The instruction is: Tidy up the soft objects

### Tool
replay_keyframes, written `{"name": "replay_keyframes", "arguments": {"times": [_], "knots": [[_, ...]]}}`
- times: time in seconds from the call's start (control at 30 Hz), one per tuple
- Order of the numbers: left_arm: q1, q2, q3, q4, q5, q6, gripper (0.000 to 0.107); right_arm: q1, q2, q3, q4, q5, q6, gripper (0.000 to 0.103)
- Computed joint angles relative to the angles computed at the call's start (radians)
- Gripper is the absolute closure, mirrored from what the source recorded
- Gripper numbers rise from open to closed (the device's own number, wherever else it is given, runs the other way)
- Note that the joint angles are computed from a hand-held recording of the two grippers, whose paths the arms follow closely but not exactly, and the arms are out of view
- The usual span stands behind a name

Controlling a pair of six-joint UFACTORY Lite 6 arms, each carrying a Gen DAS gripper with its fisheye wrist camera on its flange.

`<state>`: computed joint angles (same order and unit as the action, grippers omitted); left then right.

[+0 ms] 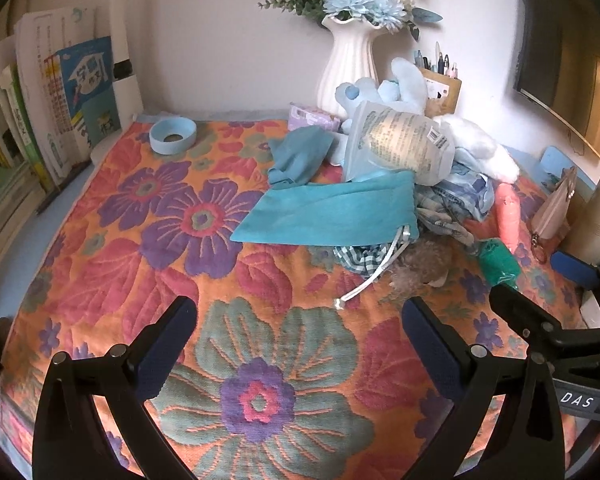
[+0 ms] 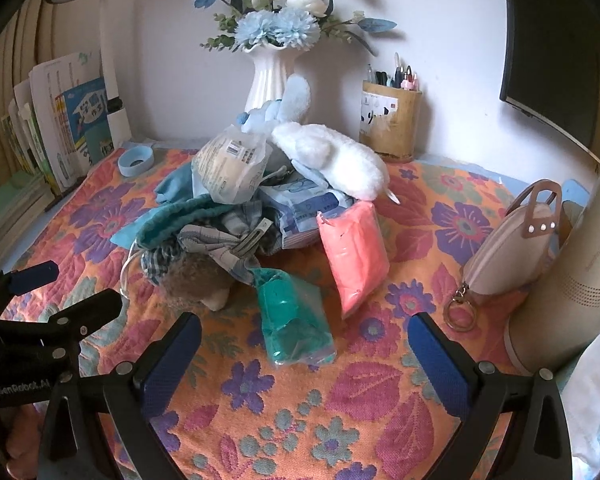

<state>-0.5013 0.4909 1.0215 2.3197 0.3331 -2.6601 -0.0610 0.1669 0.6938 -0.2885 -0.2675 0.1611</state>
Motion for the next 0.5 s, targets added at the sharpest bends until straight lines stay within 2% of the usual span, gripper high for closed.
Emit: {"name": "replay_keyframes", "arguments": {"times": [0.07, 0.5], "knots": [[0.005, 0.002, 0.003, 0.009, -0.008, -0.008, 0.005, -0.007, 0.008, 0.012, -0.051, 0.008, 0.04, 0.0], [0.01, 0.003, 0.005, 0.041, -0.019, -0.044, 0.005, -0.012, 0.018, 0.021, -0.082, 0.016, 0.064, 0.0]]}}
